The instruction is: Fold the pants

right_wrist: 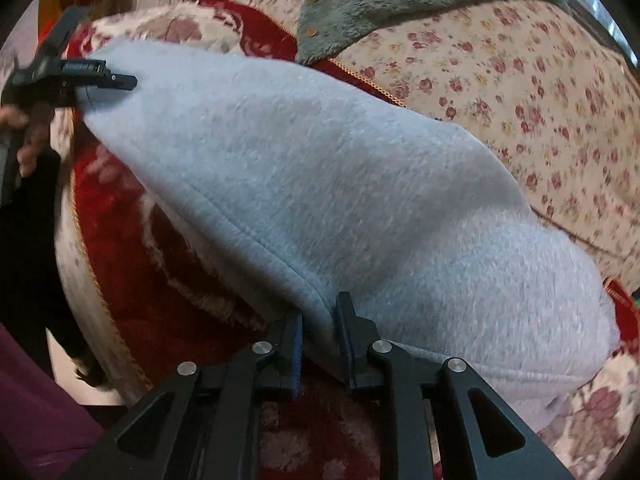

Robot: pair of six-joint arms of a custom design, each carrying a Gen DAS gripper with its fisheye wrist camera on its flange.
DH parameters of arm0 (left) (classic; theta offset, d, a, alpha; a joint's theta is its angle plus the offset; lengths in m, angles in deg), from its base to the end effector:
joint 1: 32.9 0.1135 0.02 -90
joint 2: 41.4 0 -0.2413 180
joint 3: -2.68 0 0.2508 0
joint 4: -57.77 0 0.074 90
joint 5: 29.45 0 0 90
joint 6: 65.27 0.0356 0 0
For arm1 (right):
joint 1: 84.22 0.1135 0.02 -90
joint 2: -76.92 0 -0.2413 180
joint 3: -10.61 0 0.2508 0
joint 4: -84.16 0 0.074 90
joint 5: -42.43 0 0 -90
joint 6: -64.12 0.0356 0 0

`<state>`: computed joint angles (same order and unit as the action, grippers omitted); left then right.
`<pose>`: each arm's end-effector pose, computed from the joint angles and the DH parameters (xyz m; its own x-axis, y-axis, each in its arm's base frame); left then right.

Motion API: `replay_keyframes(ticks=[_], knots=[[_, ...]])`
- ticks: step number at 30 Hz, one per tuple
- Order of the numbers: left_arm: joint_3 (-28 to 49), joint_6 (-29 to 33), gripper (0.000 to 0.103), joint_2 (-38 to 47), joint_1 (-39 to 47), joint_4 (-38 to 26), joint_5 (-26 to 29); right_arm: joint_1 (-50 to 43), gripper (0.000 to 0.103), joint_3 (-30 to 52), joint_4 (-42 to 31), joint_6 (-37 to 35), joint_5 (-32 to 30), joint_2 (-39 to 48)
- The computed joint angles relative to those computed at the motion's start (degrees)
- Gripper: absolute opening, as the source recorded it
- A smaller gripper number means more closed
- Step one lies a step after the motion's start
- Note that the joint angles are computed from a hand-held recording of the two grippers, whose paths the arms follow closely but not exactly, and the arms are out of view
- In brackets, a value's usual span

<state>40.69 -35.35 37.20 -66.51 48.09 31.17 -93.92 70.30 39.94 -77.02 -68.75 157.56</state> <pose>0.2011 -0.1127 0.1061 -0.5112 -0.5671 -0.6458 -0.4448 0.8175 -0.3658 0.2584 -0.0311 0.1646 -0.5672 -0.6397 -0.5188 -0.6919 0.7118 -0.1213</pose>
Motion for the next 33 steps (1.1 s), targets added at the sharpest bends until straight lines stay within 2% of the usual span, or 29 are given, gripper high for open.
replay_keyframes(ticks=[5,6,7,9,12,16,19,22,24,25,27,29,30,31,33], knots=[[5.87,-5.95,0.086,-1.61,-7.22,-14.50,-11.62,-7.26,0.026,7.87,-11.42,0.71,-10.29,0.96],[6.35,-6.34,0.086,-1.94,-7.96,-15.35,-12.73,-9.12,0.037,10.56,-14.49,1.24,-11.73,2.40],[6.65,-6.55,0.086,-2.41,-8.45,-16.05,-13.58,-10.74,0.055,12.02,-16.52,1.65,-12.98,3.04],[7.34,-7.65,0.086,-3.03,-8.51,-18.00,-14.18,-16.09,0.074,17.08,-21.51,1.61,-17.79,6.39],[7.42,-8.97,0.086,-3.98,-8.44,-19.64,-14.03,-22.16,0.075,24.00,-26.77,2.50,-20.94,11.50],[10.13,-10.59,0.086,-2.62,-11.34,-23.34,-18.38,-29.41,0.076,32.71,-25.98,12.93,-21.53,19.71],[12.39,-13.06,0.086,-1.04,-13.68,-27.13,-21.15,-32.03,0.077,41.31,-29.78,18.96,-23.70,28.52],[16.53,-19.81,0.087,1.57,-17.94,-36.16,-28.57,-31.96,0.077,46.43,-30.80,23.22,-23.99,33.66],[19.70,-25.50,0.095,2.98,-20.46,-44.08,-33.12,-30.97,0.077,47.14,-28.90,25.91,-24.43,34.57],[20.31,-25.83,0.097,2.75,-21.02,-45.10,-34.15,-30.56,0.077,47.29,-27.99,27.05,-24.53,35.00],[20.63,-21.29,0.097,1.22,-21.32,-42.06,-34.37,-29.95,0.077,48.56,-26.34,30.66,-23.97,37.03],[20.55,-10.80,0.097,0.43,-20.48,-32.20,-32.16,-29.83,0.078,51.52,-26.64,33.46,-24.80,40.50],[20.26,-3.19,0.099,0.84,-19.62,-23.95,-29.23,-29.90,0.078,53.43,-27.30,34.07,-26.03,42.43],[20.16,0.78,0.099,1.46,-19.15,-19.60,-27.11,-29.92,0.078,55.20,-27.59,34.52,-27.06,44.11],[23.57,10.47,0.100,7.36,-17.09,-9.50,-18.59,-29.65,0.078,57.30,-26.53,36.21,-28.96,46.51]])
